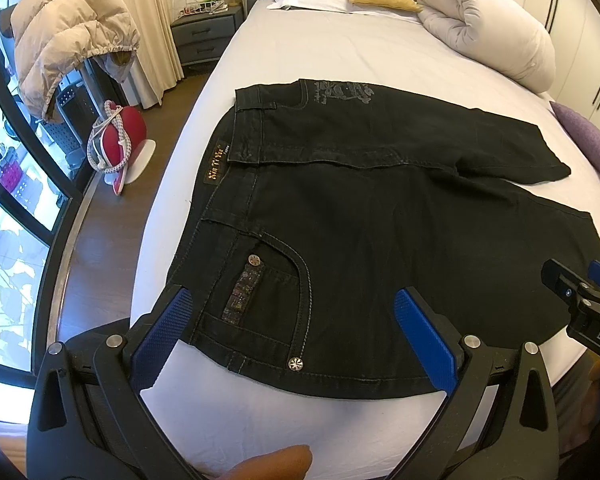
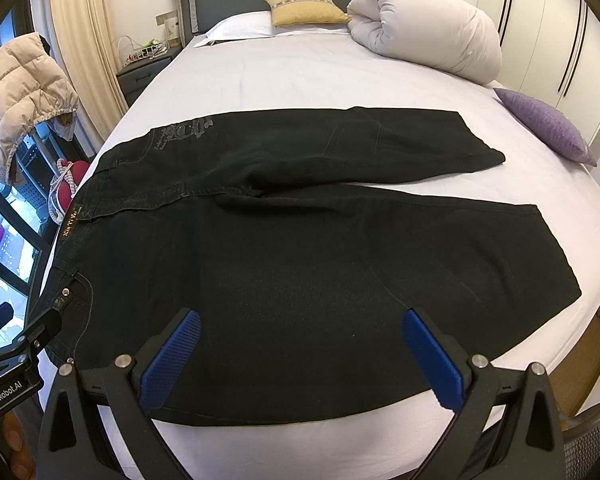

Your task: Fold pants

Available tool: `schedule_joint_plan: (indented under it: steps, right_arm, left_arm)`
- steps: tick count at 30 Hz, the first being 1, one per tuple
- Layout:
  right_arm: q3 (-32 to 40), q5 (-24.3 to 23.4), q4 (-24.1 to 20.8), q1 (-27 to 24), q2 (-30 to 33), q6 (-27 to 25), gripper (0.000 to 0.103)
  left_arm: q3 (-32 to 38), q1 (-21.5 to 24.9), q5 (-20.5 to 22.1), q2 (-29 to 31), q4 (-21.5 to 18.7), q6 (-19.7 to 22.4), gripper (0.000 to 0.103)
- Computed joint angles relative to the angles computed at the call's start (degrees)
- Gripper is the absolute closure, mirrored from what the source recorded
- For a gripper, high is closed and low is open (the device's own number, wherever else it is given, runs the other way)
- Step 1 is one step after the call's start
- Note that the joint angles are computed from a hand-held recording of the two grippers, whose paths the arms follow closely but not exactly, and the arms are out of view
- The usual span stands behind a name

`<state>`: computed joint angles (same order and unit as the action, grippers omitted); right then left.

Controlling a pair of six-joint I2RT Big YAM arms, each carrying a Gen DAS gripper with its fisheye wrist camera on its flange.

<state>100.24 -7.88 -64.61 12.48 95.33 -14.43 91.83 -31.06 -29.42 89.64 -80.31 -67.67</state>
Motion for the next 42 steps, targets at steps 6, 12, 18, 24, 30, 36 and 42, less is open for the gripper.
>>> schedule_joint_plan:
  steps: [6, 12, 18, 24, 30, 36, 42]
  right_arm:
    - [0.65, -3.03, 1.04, -0.9, 0.84, 0.72, 0.0]
    - [2.73, -8.42, 3.86, -2.21, 2.18, 1.59, 0.0]
    - [7.53, -11.99, 7.06, -2.75, 5.33, 3.12, 0.0]
    - [12.69, -13.04, 9.83, -2.66, 9.22, 4.04, 0.0]
    - [19.5, -14.22, 7.41, -2.68, 14.4, 3.04, 0.0]
    - [22.88, -15.78, 4.74, -3.17, 17.46, 0.55, 0.0]
    - [26.03, -17.28, -0.22, -3.7, 20.51, -1.1, 0.005]
  left_arm:
    - [-3.25, 1.64, 5.28, -1.83, 7.01, 4.08, 0.0]
    - [-3.46, 2.98, 7.78, -2.04, 10.81, 7.81, 0.0]
    - [-3.28, 2.98, 1.68, -1.92, 17.31, 13.97, 0.0]
    - [3.86, 7.44, 5.47, 3.48, 8.16, 11.52, 0.0]
    - [4.72, 15.69, 5.47, 4.9, 14.97, 24.82, 0.0]
    - [19.05, 28.53, 20.82, 16.03, 18.05, 48.13, 0.003]
    - [45.98, 35.1, 29.3, 35.14, 0.93, 58.07, 0.033]
